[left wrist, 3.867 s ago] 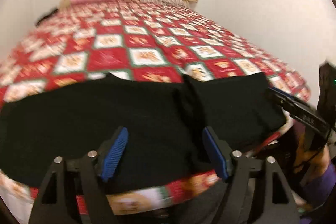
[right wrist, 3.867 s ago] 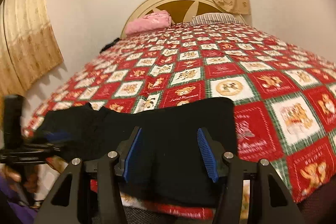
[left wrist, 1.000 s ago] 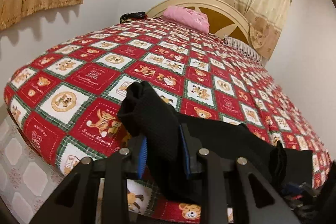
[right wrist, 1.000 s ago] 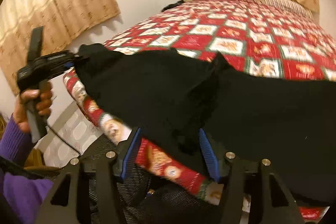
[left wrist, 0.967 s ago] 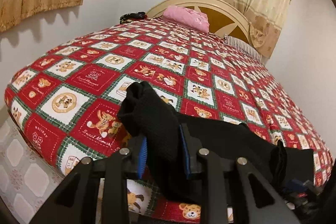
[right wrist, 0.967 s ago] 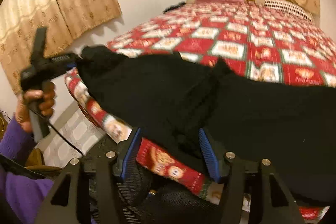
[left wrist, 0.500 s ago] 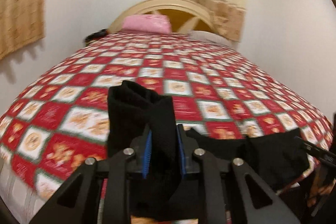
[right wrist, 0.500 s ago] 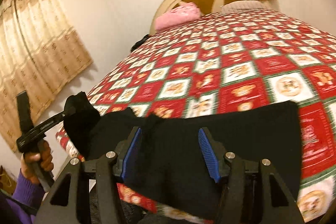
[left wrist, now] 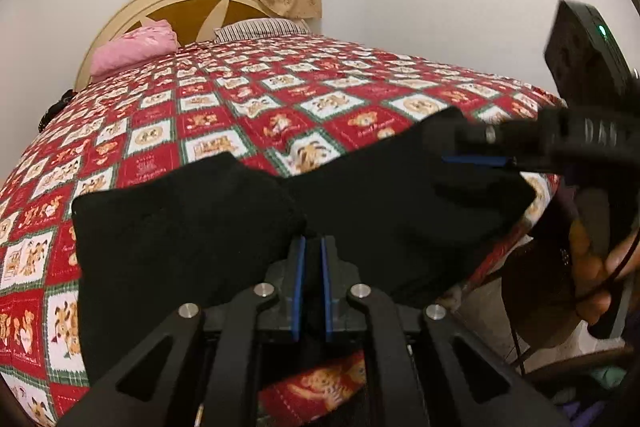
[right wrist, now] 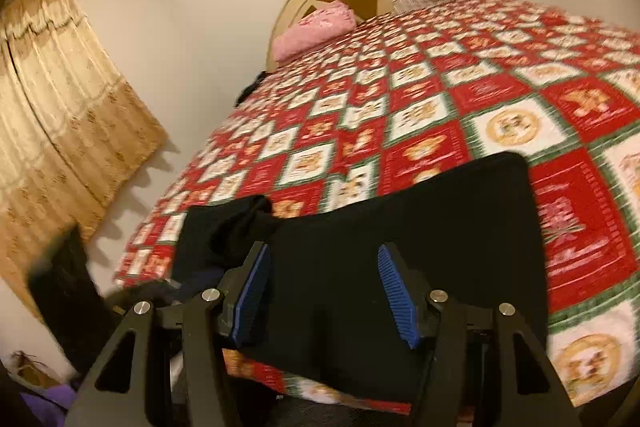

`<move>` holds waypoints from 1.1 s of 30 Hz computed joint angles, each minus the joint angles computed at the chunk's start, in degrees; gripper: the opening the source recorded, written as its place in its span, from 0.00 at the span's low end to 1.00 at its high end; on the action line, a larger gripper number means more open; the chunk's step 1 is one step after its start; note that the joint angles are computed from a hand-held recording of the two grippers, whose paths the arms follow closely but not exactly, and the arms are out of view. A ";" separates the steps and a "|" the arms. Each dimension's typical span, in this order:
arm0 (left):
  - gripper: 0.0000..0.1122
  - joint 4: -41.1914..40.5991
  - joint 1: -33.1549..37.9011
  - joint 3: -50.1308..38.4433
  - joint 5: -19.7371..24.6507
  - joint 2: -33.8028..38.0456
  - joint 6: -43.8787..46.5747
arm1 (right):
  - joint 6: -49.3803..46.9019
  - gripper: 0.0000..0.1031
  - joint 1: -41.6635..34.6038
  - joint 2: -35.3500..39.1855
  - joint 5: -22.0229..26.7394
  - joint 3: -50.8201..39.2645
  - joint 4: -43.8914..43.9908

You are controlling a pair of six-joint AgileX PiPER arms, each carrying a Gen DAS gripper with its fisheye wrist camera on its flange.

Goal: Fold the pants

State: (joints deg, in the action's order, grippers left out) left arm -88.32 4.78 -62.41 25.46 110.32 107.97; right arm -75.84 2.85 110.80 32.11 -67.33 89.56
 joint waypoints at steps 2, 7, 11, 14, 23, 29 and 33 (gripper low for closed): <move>0.08 1.27 2.00 -0.10 3.18 0.08 -1.20 | 2.55 0.57 -0.42 2.07 3.85 -2.23 -0.34; 0.13 5.85 6.60 0.02 10.16 -0.68 -5.63 | 9.27 0.57 1.08 8.33 11.91 -10.06 -0.63; 0.59 6.01 9.36 1.86 9.64 -2.66 -5.67 | 13.34 0.62 4.94 11.44 11.22 -14.89 -3.62; 0.63 2.79 13.94 4.35 11.41 -4.58 -2.33 | 14.11 0.62 7.27 12.66 10.91 -16.62 -4.32; 0.63 3.93 18.40 0.40 8.29 -1.36 -11.47 | 28.93 0.62 13.57 18.73 4.11 -28.90 -22.52; 0.63 3.60 19.01 0.56 8.18 -0.60 -10.58 | 33.75 0.61 16.19 18.55 1.22 -29.18 -30.43; 0.63 3.60 18.97 0.32 7.35 -0.51 -11.07 | 35.22 0.23 18.41 17.66 -1.79 -29.30 -37.77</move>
State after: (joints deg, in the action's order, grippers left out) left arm -84.72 23.75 -62.09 32.81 109.81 96.90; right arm -40.62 21.26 128.46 30.32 -96.63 51.79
